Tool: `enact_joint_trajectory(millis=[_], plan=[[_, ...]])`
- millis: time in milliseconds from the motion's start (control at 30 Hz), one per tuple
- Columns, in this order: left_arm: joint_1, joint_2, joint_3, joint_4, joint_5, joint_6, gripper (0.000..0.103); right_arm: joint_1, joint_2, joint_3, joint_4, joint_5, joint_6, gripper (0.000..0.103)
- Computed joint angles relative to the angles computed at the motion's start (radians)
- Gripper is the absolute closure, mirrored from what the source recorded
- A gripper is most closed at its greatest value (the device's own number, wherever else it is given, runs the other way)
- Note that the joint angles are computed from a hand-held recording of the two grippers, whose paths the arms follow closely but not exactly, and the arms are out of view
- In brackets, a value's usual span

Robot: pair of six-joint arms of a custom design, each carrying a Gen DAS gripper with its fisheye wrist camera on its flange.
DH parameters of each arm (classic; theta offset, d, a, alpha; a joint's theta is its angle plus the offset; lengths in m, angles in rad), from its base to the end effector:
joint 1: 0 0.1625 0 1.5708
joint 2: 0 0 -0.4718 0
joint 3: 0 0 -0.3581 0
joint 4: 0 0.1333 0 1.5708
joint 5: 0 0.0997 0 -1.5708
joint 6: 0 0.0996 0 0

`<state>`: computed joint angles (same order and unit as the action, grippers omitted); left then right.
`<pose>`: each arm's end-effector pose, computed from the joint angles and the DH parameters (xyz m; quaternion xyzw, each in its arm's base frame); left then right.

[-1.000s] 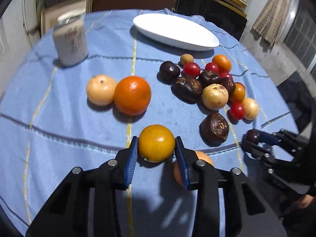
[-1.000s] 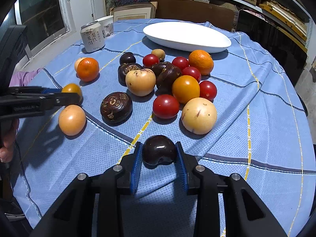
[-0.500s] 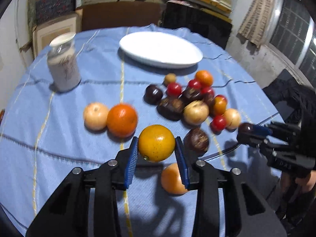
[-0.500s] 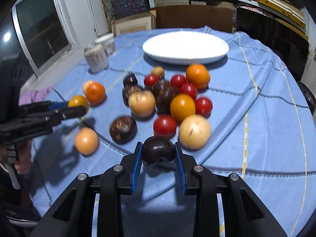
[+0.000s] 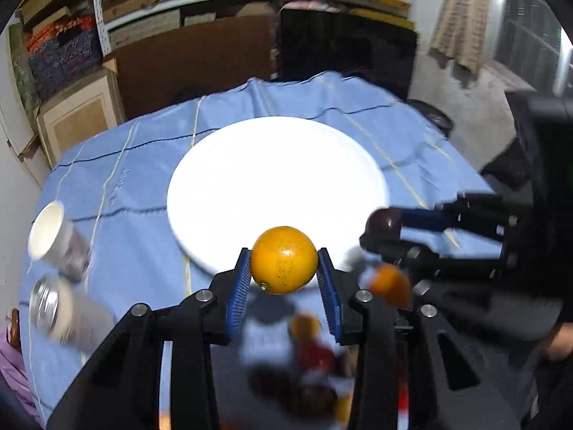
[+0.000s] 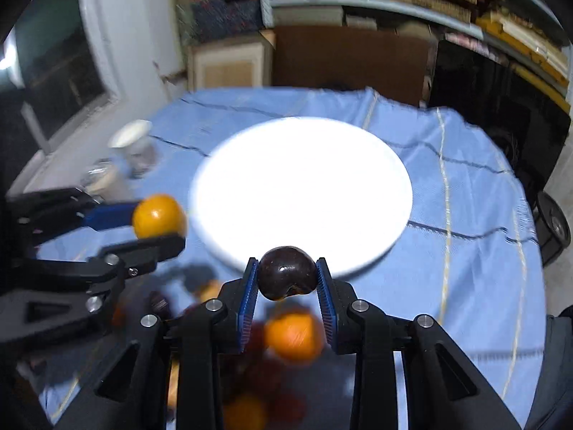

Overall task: Organize fruits
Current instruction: 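Carry both fruits over the white plate and open both grippers, then move both open grippers back toward the fruit cluster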

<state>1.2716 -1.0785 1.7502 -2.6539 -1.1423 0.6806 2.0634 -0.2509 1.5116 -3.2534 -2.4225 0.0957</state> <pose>-0.0190 -0.6544 0.3123 0.4118 0.8645 -0.1565 0.2422 0.3750 -0.5752 -0.0804 0.0908 -0.8901 0.2996 0.3313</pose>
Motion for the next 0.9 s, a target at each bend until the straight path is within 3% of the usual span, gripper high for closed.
enact_joint_trajectory(millis=[200, 267, 300, 333, 367, 400, 433, 467, 533, 667, 900], plan=[[0.001, 0.185, -0.157, -0.008, 0.135, -0.017, 0.067, -0.093, 0.016, -0.093, 0.075, 0.037, 0.002, 0.070], [0.011, 0.222, -0.208, 0.017, 0.148, -0.053, 0.067, -0.106, 0.025, -0.114, 0.037, 0.026, -0.017, 0.070], [0.019, 0.237, -0.239, 0.038, 0.136, -0.075, 0.067, -0.108, 0.032, -0.125, 0.010, 0.004, -0.031, 0.065], [0.024, 0.243, -0.249, 0.039, 0.128, -0.081, 0.067, -0.110, 0.033, -0.137, 0.017, -0.017, -0.027, 0.044], [0.028, 0.244, -0.256, 0.040, 0.120, -0.096, 0.059, -0.110, 0.030, -0.137, 0.010, -0.035, -0.020, 0.032], [0.031, 0.239, -0.254, 0.037, 0.106, -0.107, 0.051, -0.109, 0.023, -0.115, -0.039, -0.021, -0.035, 0.026], [0.032, 0.228, -0.248, 0.034, 0.091, -0.108, 0.031, -0.110, 0.013, -0.090, -0.074, 0.003, -0.047, 0.026], [0.032, 0.216, -0.233, 0.005, 0.076, -0.102, 0.023, -0.105, 0.006, -0.071, -0.098, 0.010, -0.045, 0.026], [0.036, 0.185, -0.206, -0.031, 0.028, -0.094, 0.020, -0.090, -0.009, -0.022, -0.158, 0.009, -0.028, 0.026], [0.042, 0.096, -0.167, 0.069, -0.022, -0.132, 0.017, -0.049, -0.051, 0.125, -0.264, 0.063, 0.033, 0.026], [0.071, -0.157, 0.099, -0.060, -0.116, 0.043, 0.007, 0.073, -0.018, 0.280, -0.394, 0.059, 0.063, 0.015]])
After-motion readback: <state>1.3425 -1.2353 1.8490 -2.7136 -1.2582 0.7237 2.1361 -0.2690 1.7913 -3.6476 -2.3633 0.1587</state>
